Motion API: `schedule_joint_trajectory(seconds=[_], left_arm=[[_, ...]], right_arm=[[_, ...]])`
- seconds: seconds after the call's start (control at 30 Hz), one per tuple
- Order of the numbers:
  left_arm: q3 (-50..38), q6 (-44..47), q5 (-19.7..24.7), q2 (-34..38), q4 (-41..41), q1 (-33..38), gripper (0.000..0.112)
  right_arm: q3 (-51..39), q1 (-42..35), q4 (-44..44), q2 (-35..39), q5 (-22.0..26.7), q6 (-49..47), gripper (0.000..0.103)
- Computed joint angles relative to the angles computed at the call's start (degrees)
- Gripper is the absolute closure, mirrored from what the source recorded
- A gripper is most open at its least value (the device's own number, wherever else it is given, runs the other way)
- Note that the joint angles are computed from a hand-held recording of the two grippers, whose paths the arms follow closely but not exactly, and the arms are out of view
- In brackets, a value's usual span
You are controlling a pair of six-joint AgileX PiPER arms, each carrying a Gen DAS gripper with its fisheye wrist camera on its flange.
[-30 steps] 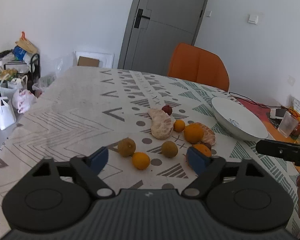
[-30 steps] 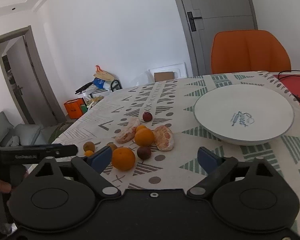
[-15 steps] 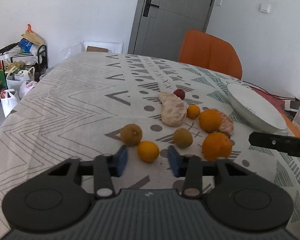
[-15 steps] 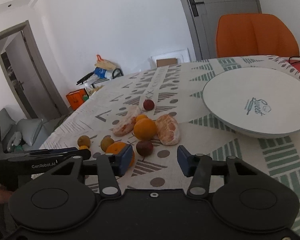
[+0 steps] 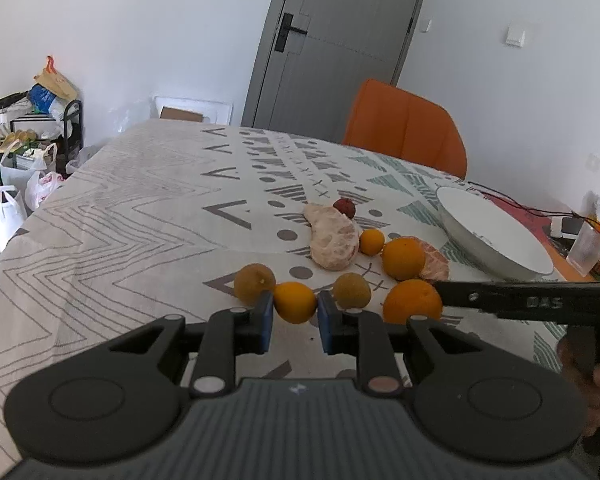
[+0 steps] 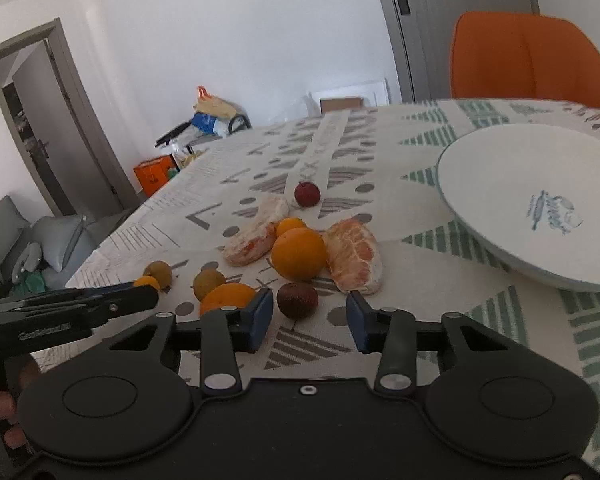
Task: Organize fruits
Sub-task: 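Grasp the small orange with the left tool while the right tool grasps the dark plum, then carry the small orange with the left tool while the right tool carries the plum to the white plate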
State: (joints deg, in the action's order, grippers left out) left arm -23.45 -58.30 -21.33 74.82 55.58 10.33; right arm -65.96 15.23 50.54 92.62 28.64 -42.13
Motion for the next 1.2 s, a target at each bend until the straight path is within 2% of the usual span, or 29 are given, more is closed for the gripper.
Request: schedule_joint_trajectory(seconds=[0.1,0.43,0.7,0.87,1.2], left_arm=[[0.01,-1.73,-0.07,-0.78,1.67,0.37,0.09],[-1.05,1.47,2.75,-4.49,-2.57,-4.64,0.09],[-4.55,5.94,5.6,-3.35,-7.93,-11.22,0.09],[-7.76,3.6,5.88,-1.05,-6.33,-14.16,0.09],[-14.26,18.92,9.78,3.43,-22.41,-23.84,0.09]], right_arm=[[-0.47,0.17,1.39,1.21,0.4,-1.2,0.083],[3.31,-3.57,9.62,-4.36,1.66,-9.13,0.083],[5.64,-7.39,13.15,-7.32,0.51,-12.02,0.083],[6.84,-9.7,16.94,-8.57,-0.64,-15.03,0.083],[9.89,-16.4,25.97,-12.32,-0.23,-23.96,0.083]])
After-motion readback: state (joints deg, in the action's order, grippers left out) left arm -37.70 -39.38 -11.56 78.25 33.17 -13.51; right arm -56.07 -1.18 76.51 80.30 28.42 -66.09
